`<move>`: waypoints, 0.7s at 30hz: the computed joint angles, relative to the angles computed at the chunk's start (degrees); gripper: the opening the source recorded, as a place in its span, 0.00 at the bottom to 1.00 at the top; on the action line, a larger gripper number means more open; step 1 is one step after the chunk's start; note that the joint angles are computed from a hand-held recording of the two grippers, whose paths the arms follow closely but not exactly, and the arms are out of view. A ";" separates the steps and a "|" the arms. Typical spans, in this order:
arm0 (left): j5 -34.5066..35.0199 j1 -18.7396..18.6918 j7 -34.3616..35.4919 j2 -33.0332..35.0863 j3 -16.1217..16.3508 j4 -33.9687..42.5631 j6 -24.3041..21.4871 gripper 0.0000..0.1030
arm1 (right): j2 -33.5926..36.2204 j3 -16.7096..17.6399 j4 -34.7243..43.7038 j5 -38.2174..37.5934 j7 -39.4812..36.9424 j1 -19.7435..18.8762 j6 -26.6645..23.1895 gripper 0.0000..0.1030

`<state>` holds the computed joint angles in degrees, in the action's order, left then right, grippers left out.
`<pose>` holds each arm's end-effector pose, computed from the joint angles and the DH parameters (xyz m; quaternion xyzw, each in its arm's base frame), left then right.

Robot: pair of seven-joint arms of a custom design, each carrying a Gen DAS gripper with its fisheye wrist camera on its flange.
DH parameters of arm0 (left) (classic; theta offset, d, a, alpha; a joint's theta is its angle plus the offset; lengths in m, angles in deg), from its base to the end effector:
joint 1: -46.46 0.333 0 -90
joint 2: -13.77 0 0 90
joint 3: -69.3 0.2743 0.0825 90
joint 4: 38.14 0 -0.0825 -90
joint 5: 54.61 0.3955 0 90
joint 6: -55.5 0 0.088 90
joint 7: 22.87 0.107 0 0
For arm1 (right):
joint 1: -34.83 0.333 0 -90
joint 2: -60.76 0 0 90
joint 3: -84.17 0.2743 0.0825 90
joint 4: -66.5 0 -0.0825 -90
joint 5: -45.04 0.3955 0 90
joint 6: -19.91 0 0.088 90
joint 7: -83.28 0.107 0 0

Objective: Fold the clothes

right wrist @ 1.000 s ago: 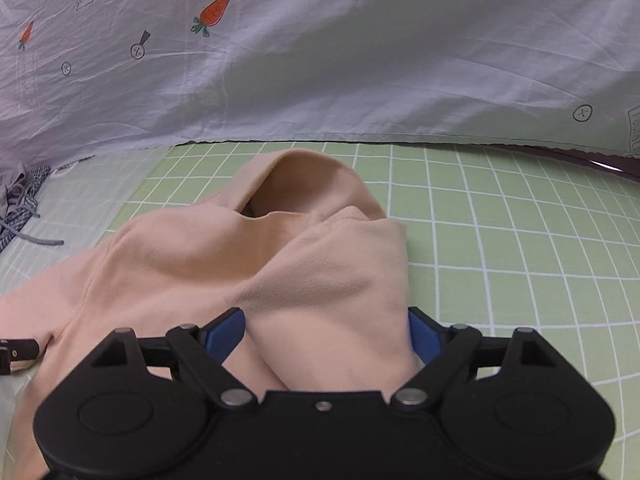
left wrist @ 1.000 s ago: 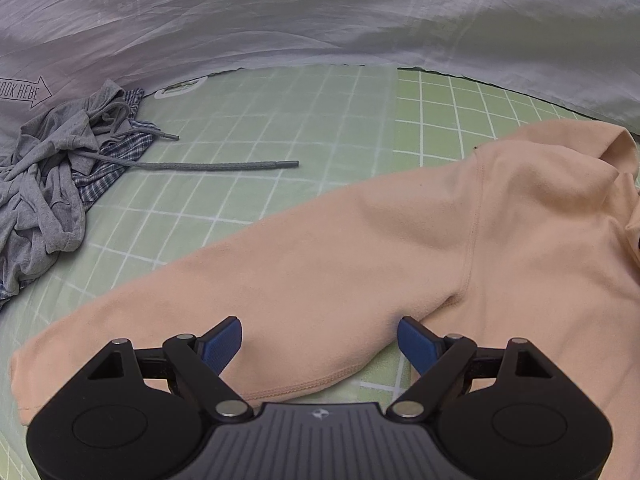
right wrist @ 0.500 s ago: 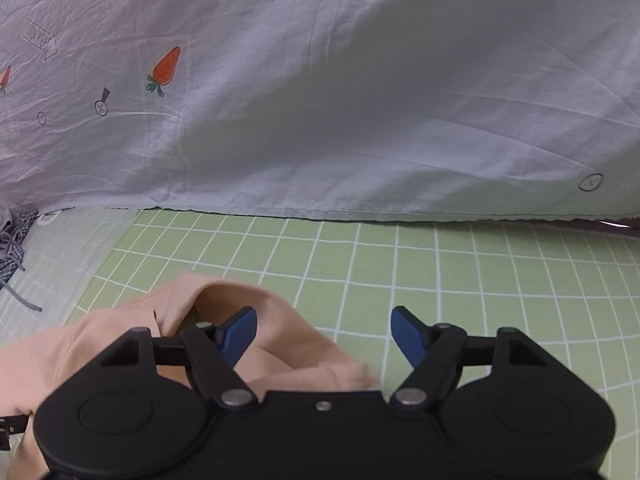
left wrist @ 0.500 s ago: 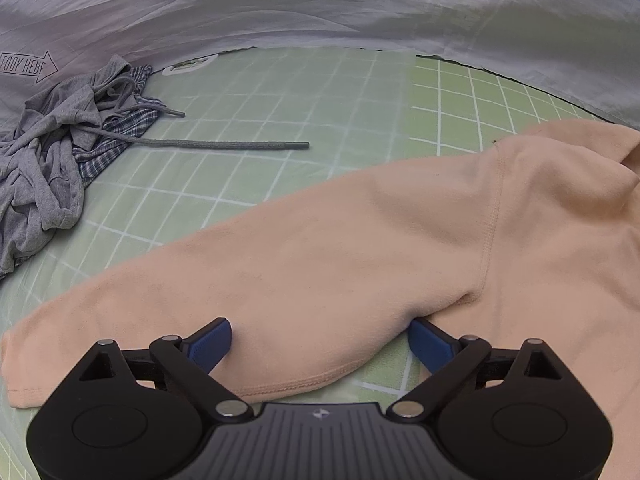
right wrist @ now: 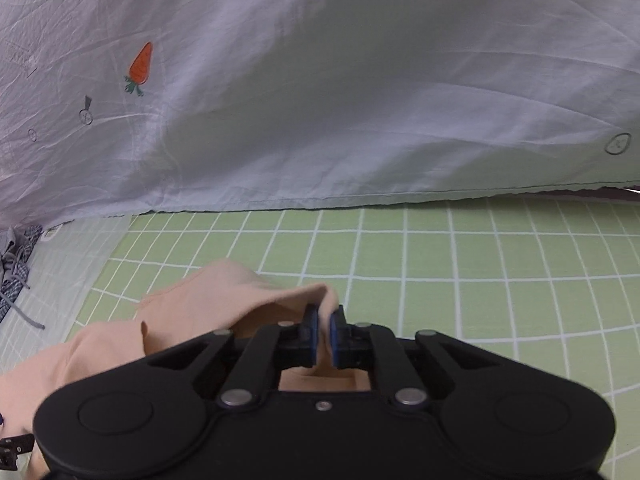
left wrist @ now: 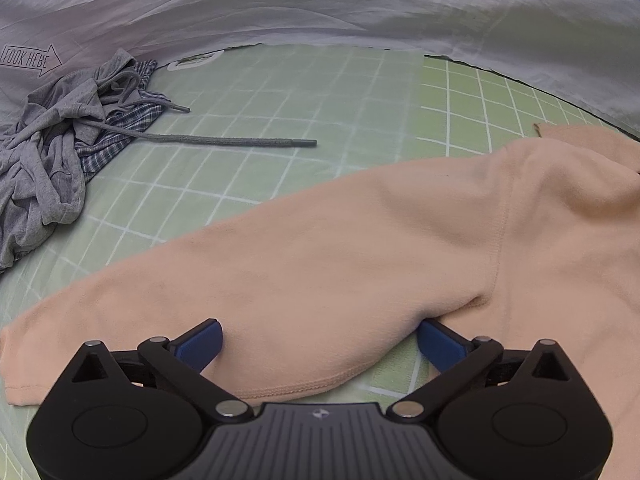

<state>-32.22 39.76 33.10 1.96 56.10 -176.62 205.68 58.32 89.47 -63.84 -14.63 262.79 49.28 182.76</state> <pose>0.4801 -0.1830 0.3808 -0.6647 0.7056 -0.1371 0.2038 0.5032 0.2290 0.3746 -0.5488 0.7420 -0.2369 0.3035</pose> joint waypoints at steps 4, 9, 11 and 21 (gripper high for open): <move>-1.39 -0.06 0.42 -0.17 0.44 -0.61 1.03 1.00 | -8.98 1.12 -7.15 -0.13 5.69 -1.87 -8.10 0.06; -0.68 0.26 0.12 -0.30 0.09 -0.94 1.65 1.00 | -21.36 3.98 -17.28 9.14 0.67 -2.59 -18.06 0.06; -0.46 0.32 -0.05 -0.34 0.01 -1.04 1.81 1.00 | -25.95 5.36 -20.70 12.81 -0.85 -2.31 -21.03 0.06; 1.44 0.36 -0.20 0.64 -0.68 0.96 -0.70 0.99 | -40.98 11.98 -28.72 24.59 0.90 0.09 -35.91 0.06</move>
<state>-30.79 40.12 32.91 2.60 55.42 -175.66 204.98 17.34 101.45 -92.56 9.97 263.69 49.37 146.86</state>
